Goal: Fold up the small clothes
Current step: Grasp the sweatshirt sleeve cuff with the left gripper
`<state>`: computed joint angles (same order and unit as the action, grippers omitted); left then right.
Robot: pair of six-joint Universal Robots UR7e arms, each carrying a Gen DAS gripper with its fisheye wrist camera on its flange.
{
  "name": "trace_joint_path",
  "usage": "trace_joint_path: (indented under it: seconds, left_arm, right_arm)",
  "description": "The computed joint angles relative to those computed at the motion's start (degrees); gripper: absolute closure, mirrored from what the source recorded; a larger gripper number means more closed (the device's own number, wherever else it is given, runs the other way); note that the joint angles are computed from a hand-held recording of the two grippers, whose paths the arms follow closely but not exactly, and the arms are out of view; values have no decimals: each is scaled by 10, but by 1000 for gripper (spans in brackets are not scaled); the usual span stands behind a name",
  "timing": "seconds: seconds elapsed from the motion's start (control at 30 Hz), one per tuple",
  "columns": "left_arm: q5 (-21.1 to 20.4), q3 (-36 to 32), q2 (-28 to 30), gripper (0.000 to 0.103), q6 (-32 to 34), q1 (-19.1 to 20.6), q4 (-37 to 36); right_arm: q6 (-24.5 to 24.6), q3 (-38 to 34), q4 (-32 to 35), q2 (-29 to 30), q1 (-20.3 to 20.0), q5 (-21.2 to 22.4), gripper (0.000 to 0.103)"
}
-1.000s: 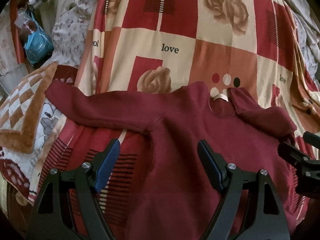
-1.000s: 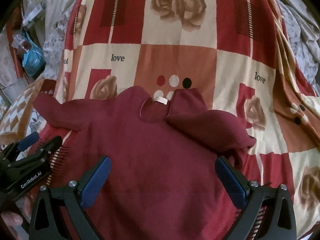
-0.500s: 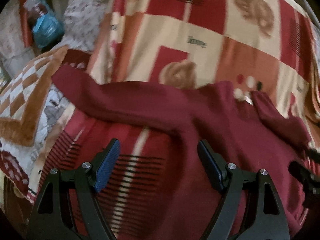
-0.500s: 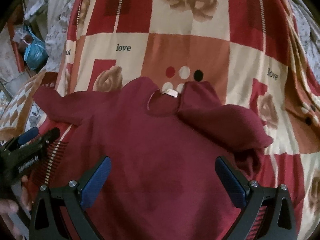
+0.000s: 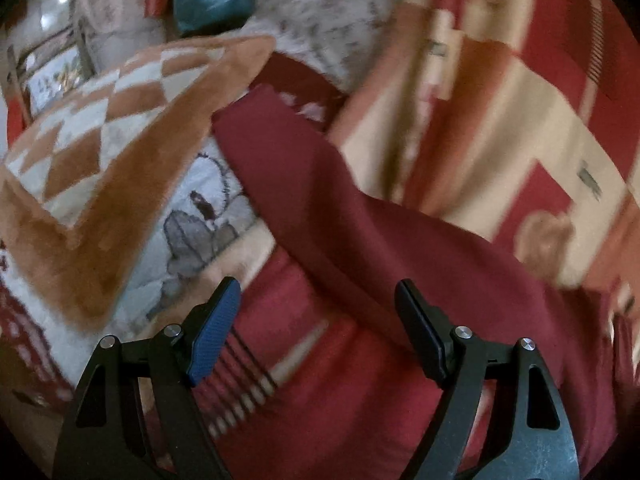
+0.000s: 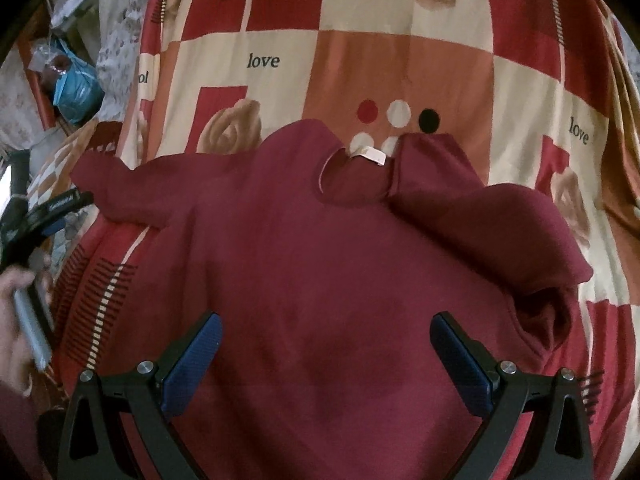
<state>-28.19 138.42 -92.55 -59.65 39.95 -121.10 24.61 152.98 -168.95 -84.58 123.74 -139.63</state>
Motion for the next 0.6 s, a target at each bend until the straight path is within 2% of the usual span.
trace_joint_path:
  seconds: [0.2, 0.37, 0.47, 0.5, 0.53, 0.57, 0.6]
  left_arm:
    - [15, -23, 53, 23, 60, 88, -127]
    - [16, -40, 92, 23, 123, 128, -237]
    - [22, -45, 122, 23, 154, 130, -295]
    - [18, -39, 130, 27, 186, 130, -336]
    - [6, -39, 139, 49, 221, 132, -370]
    - [-8, -43, 144, 61, 241, 136, -382]
    - [-11, -46, 146, 81, 240, 137, -373]
  right_arm:
    - [-16, 1, -15, 10, -16, 15, 0]
    - [-34, 1, -29, 26, -37, 27, 0]
    - [-41, 3, -41, 31, -50, 33, 0]
    - [-43, 4, -46, 33, -54, 35, 0]
    - [-45, 4, -50, 34, -57, 37, 0]
    - [-46, 5, -53, 35, -59, 37, 0]
    - [-47, 5, -56, 35, -60, 37, 0]
